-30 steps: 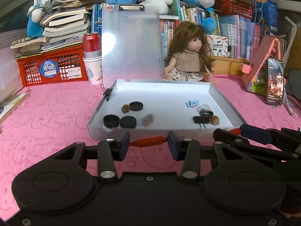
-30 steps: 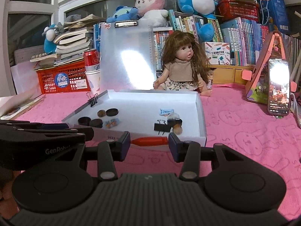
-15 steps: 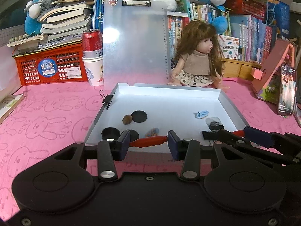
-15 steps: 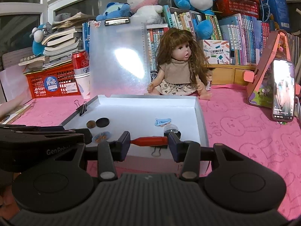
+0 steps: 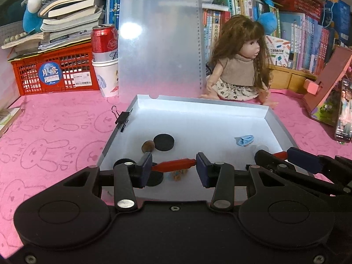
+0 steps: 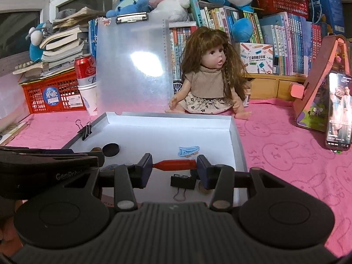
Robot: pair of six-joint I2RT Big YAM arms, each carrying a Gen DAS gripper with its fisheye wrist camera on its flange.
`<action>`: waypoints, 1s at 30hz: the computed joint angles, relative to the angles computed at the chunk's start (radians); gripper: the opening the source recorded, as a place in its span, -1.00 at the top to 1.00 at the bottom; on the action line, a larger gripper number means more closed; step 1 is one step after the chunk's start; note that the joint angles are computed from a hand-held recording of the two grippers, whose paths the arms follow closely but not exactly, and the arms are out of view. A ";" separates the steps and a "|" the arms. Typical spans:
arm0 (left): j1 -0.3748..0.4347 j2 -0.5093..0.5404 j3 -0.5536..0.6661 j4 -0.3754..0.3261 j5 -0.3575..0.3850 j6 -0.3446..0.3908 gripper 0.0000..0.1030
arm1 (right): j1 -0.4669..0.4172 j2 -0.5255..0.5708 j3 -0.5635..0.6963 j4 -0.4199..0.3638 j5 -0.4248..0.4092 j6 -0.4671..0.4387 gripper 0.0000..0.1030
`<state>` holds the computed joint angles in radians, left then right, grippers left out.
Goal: Organize rigid objects
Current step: 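Carry both red sticks into the white box with both tools, then open both tools to drop the red sticks into the box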
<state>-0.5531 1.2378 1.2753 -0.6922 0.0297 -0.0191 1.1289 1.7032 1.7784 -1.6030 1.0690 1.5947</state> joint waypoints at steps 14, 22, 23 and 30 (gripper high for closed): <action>-0.006 0.221 0.242 -0.132 0.002 0.006 0.19 | -0.168 -0.124 -0.096 0.291 -0.242 -0.232 0.04; 0.006 0.285 0.294 -0.186 0.034 0.004 0.19 | -0.216 -0.133 -0.133 0.331 -0.337 -0.261 0.03; 0.007 0.289 0.296 -0.188 0.034 0.005 0.19 | -0.218 -0.133 -0.136 0.335 -0.346 -0.266 0.04; 0.011 0.299 0.289 -0.175 0.034 0.013 0.19 | -0.227 -0.120 -0.125 0.340 -0.358 -0.331 0.03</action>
<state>-0.5419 1.5368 1.5643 -0.8675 0.0633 -0.0065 0.9019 1.5836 1.6537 -1.2633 0.7114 1.2633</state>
